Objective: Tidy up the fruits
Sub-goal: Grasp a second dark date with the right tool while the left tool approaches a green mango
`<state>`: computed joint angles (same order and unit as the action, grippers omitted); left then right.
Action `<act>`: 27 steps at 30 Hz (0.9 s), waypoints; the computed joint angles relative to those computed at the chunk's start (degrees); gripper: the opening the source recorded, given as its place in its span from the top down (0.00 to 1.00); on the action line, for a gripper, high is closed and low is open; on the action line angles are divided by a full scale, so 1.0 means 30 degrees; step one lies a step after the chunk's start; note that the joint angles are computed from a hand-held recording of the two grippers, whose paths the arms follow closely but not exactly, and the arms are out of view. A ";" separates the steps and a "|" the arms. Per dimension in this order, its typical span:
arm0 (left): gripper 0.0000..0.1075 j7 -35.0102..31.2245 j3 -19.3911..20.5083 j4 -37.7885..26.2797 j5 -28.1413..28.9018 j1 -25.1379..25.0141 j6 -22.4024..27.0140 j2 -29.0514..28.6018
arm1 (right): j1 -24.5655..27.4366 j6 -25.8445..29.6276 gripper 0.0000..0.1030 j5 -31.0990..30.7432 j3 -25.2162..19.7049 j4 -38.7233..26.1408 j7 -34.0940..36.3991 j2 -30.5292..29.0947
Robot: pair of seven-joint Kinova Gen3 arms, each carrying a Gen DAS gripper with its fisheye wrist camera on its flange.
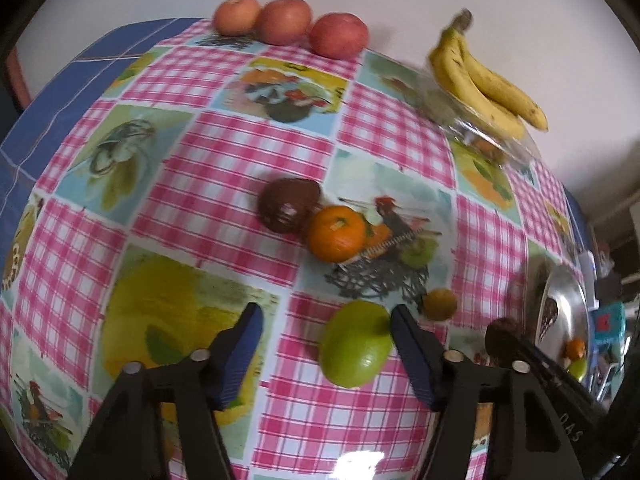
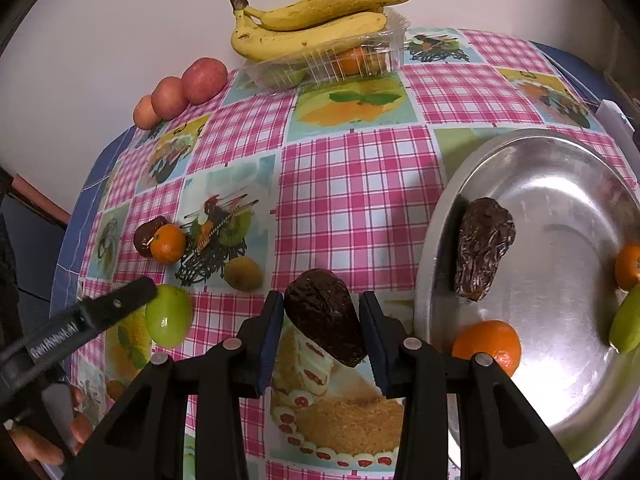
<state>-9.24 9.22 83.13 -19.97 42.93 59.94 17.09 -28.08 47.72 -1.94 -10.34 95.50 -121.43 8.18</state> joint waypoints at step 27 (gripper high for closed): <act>0.58 -0.0374 -0.0209 0.0568 0.0917 -0.0034 -0.1486 -0.0145 | 0.1099 -0.1139 0.61 -0.0822 0.0163 0.0969 -0.0039 -0.1381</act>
